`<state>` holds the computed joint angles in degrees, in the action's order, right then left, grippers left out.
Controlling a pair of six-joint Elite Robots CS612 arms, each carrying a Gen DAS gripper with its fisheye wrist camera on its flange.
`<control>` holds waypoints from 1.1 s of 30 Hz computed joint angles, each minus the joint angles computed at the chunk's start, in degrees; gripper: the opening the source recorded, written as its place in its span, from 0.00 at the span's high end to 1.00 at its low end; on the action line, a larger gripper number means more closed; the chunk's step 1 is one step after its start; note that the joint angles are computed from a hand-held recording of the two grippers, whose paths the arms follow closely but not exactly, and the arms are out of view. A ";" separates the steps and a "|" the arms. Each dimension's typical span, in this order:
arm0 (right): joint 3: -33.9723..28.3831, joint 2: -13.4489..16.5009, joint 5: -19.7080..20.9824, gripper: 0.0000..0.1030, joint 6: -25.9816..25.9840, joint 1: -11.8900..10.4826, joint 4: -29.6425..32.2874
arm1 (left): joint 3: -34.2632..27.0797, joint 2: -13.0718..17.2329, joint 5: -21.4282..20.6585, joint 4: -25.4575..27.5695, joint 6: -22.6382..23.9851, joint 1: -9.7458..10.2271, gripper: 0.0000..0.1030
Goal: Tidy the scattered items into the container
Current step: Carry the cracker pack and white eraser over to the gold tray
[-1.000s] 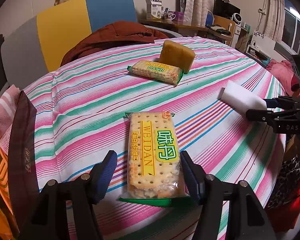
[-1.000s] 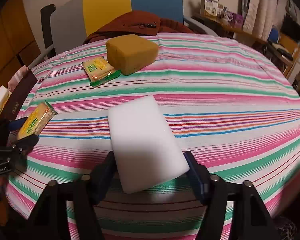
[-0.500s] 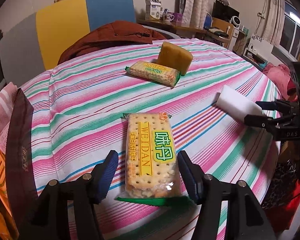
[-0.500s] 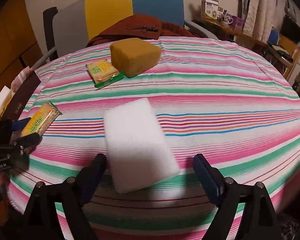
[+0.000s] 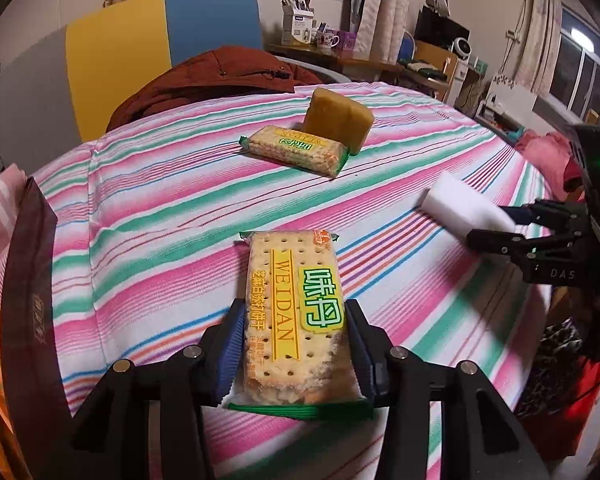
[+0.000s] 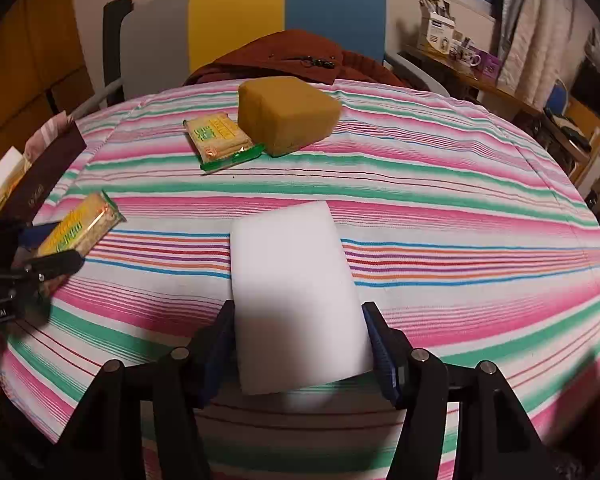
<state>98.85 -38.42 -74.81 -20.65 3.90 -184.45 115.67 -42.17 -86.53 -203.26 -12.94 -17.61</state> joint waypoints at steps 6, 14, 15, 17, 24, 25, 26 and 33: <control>1.05 -0.20 2.65 0.40 2.30 0.54 -1.26 | 0.79 -0.06 -0.75 -1.55 -2.36 0.19 0.53; 1.72 -0.02 5.63 0.40 5.89 1.46 -2.75 | 2.49 -0.30 5.05 -3.02 -2.90 -1.59 0.53; 1.86 -0.03 5.67 0.40 6.38 1.59 -3.29 | 2.60 -0.28 5.42 -3.07 -2.87 -1.68 0.53; 2.10 -0.01 5.54 0.40 7.43 1.94 -4.30 | 2.83 -0.24 5.98 -3.31 -3.50 -1.88 0.53; 2.68 0.13 4.69 0.40 9.02 2.89 -5.71 | 4.22 -0.79 8.19 -5.46 -3.90 -2.70 0.53; 2.73 0.12 4.39 0.40 8.76 3.09 -5.86 | 4.33 -0.86 8.81 -5.43 -4.02 -2.76 0.53; 2.75 0.16 3.87 0.40 8.57 3.38 -6.13 | 4.34 -0.90 9.15 -5.22 -4.21 -2.71 0.53; 2.97 0.18 2.58 0.40 8.28 4.41 -6.81 | 5.14 -1.46 10.63 -6.31 -4.64 -2.90 0.53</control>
